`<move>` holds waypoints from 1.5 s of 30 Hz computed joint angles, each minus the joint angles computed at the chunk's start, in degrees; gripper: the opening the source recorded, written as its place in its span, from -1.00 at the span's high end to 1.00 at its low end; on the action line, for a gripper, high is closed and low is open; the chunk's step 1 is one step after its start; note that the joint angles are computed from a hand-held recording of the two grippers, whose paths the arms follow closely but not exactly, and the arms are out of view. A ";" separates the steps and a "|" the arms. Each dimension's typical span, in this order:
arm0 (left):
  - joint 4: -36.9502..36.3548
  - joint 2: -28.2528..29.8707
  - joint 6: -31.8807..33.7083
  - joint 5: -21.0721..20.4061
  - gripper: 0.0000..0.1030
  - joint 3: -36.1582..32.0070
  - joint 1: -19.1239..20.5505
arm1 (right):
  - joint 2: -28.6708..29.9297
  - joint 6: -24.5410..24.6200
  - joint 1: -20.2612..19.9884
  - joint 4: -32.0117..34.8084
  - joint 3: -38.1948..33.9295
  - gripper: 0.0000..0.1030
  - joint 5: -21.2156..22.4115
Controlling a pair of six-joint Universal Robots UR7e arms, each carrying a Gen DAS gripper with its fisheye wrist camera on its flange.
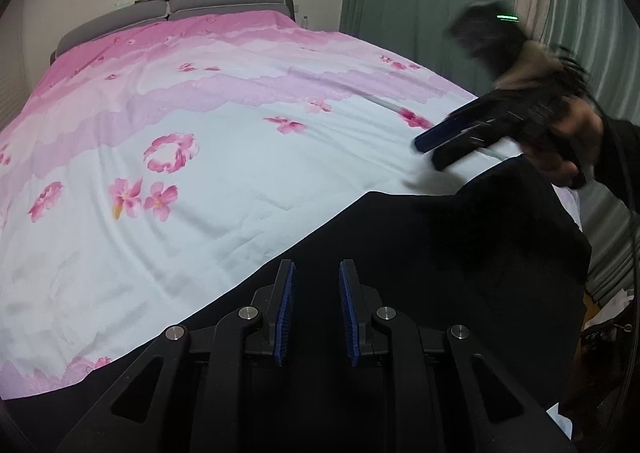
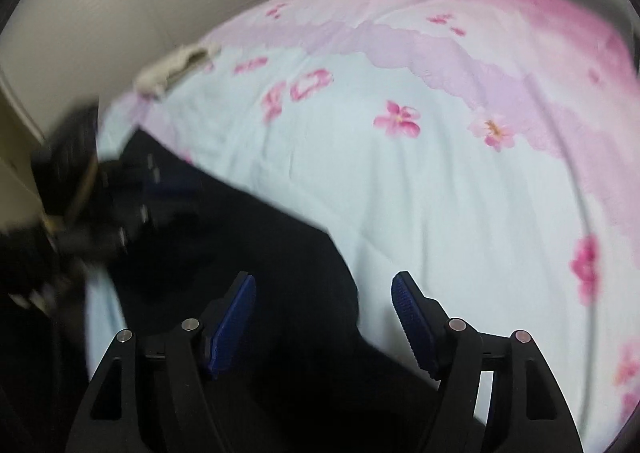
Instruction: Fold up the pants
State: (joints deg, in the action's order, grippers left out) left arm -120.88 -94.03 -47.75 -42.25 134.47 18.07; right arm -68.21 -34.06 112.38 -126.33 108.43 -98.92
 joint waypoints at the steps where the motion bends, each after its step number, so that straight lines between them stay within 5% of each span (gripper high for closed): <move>1: 0.04 0.04 0.04 -0.03 0.55 0.00 0.06 | 3.41 3.92 -1.42 4.99 -4.10 -0.37 1.94; 4: 0.69 0.21 -0.29 -0.27 0.55 -0.15 -0.09 | 10.72 11.61 -4.40 15.15 -11.29 -0.26 3.25; 7: 1.46 0.11 0.01 -0.35 0.55 -0.10 -0.02 | 13.35 11.80 -6.24 19.21 -10.83 -0.07 3.91; 8: 1.63 0.08 0.07 -0.35 0.55 -0.03 0.04 | 13.54 10.96 -6.41 18.57 -10.03 0.11 5.77; 9: 1.65 0.00 0.37 -0.47 0.55 0.07 0.23 | 13.44 10.89 -6.53 18.33 -9.96 0.64 6.63; 10: 1.57 -0.06 0.63 -0.60 0.55 0.13 0.39 | 13.28 10.51 -6.24 17.76 -9.48 0.77 7.41; 15: 0.33 -0.58 0.61 -0.45 0.55 0.99 0.06 | 8.33 -0.86 -1.40 11.10 -7.03 0.86 6.63; 17: -0.02 -0.57 0.65 -0.51 0.52 1.28 -0.03 | 5.83 -5.99 0.22 2.26 -4.17 0.86 5.74; 21: 1.49 -1.06 -0.95 -0.85 0.52 1.54 -0.93 | 9.05 0.21 0.20 -1.30 -4.43 0.85 -4.84; 24: 5.56 -2.80 -3.59 -0.53 0.52 1.65 -3.32 | 8.12 0.99 1.43 -11.28 0.94 0.83 -11.21; 26: 8.24 -4.22 -5.46 -0.81 0.52 1.58 -4.87 | 4.16 2.05 2.13 -20.35 6.26 0.70 -11.64; 28: 12.26 -5.67 -8.02 -1.20 0.51 1.29 -7.25 | -1.75 4.12 3.63 -28.35 12.58 0.15 -12.69; 29: 13.45 -6.01 -8.77 -1.38 0.51 1.17 -8.04 | -5.47 5.26 4.51 -30.97 16.09 0.06 -12.84; 31: 16.25 -6.99 -11.17 -2.47 0.48 1.19 -10.87 | -11.95 9.14 4.98 -30.95 20.02 -0.18 -13.84; 37: 21.84 -8.60 -18.88 -5.95 0.47 2.60 -19.52 | -37.63 26.05 4.79 -22.16 34.54 -0.27 -11.68; 39: 23.17 -9.39 -21.88 -6.46 0.47 3.46 -22.34 | -46.92 32.32 1.22 -17.53 38.18 -0.27 -6.61; 41: 24.59 -10.06 -24.95 -6.88 0.47 4.48 -25.25 | -57.39 37.80 -7.29 -13.67 43.52 -0.27 3.22; 45: 28.77 -10.16 -31.26 -7.25 0.47 5.58 -29.48 | -67.03 39.94 -20.65 -10.62 50.04 -0.27 13.10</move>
State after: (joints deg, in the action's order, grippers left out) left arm -92.11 -104.19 -79.01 -49.50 140.05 -11.41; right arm -135.24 5.89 91.74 -136.94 158.47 -85.81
